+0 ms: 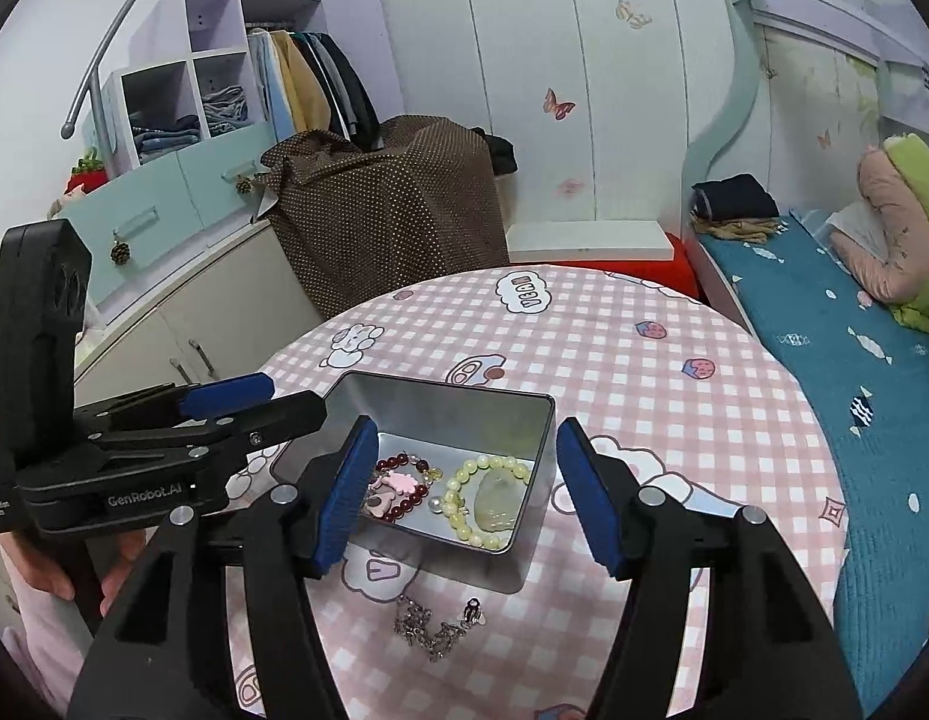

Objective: Organize jewelry
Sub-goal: 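Withdraw both grippers toward the last small silver charm on the table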

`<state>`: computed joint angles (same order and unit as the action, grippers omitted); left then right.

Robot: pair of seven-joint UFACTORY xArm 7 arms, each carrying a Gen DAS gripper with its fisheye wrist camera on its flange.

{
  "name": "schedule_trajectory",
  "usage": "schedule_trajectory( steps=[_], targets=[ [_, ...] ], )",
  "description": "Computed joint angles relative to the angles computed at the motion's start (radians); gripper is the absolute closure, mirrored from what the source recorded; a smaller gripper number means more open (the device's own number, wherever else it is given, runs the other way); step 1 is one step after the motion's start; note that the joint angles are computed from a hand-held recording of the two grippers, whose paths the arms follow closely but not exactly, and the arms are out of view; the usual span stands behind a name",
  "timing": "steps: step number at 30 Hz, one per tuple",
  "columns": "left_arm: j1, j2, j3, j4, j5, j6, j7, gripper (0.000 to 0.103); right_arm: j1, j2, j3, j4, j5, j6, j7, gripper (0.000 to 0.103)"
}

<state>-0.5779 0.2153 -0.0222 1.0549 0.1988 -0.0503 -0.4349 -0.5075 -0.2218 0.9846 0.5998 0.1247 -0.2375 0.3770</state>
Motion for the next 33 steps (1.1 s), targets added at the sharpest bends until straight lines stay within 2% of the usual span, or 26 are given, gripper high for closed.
schedule_trajectory(
  steps=[3, 7, 10, 13, 15, 19, 22, 27, 30, 33],
  targets=[
    [-0.015, -0.01, 0.015, -0.012, 0.008, -0.002, -0.01, 0.038, 0.01, -0.014, -0.007, -0.009, 0.003, 0.004, 0.01, 0.043],
    [-0.041, -0.023, 0.044, -0.034, 0.032, -0.009, -0.033, 0.035, 0.0, -0.054, 0.001, -0.027, -0.007, 0.018, 0.049, 0.037],
    [-0.102, -0.034, 0.11, -0.05, 0.08, -0.008, -0.083, 0.034, 0.011, -0.08, -0.012, -0.045, -0.033, 0.029, 0.091, 0.034],
    [-0.11, -0.043, 0.121, -0.068, 0.112, -0.011, -0.113, 0.03, 0.014, -0.115, -0.016, -0.064, -0.053, 0.047, 0.139, 0.029],
    [-0.17, -0.05, 0.189, -0.079, 0.174, -0.008, -0.176, 0.027, 0.023, -0.14, -0.022, -0.079, -0.064, 0.059, 0.173, 0.026],
    [-0.22, -0.064, 0.256, -0.102, 0.294, -0.004, -0.286, 0.023, 0.051, -0.175, -0.045, -0.111, -0.092, 0.089, 0.234, 0.019],
    [-0.252, -0.074, 0.303, -0.117, 0.397, 0.001, -0.382, 0.019, 0.052, -0.187, -0.04, -0.129, -0.124, 0.116, 0.272, 0.018],
    [-0.21, -0.087, 0.272, -0.145, 0.479, 0.01, -0.453, 0.015, 0.004, -0.167, 0.021, -0.124, -0.196, 0.147, 0.328, 0.018],
    [-0.191, -0.088, 0.256, -0.156, 0.535, 0.019, -0.499, 0.015, -0.06, -0.141, 0.09, -0.112, -0.25, 0.151, 0.36, 0.018],
    [-0.15, -0.087, 0.212, -0.168, 0.551, 0.026, -0.507, 0.015, -0.127, -0.131, 0.155, -0.095, -0.301, 0.155, 0.393, 0.022]
  ],
)
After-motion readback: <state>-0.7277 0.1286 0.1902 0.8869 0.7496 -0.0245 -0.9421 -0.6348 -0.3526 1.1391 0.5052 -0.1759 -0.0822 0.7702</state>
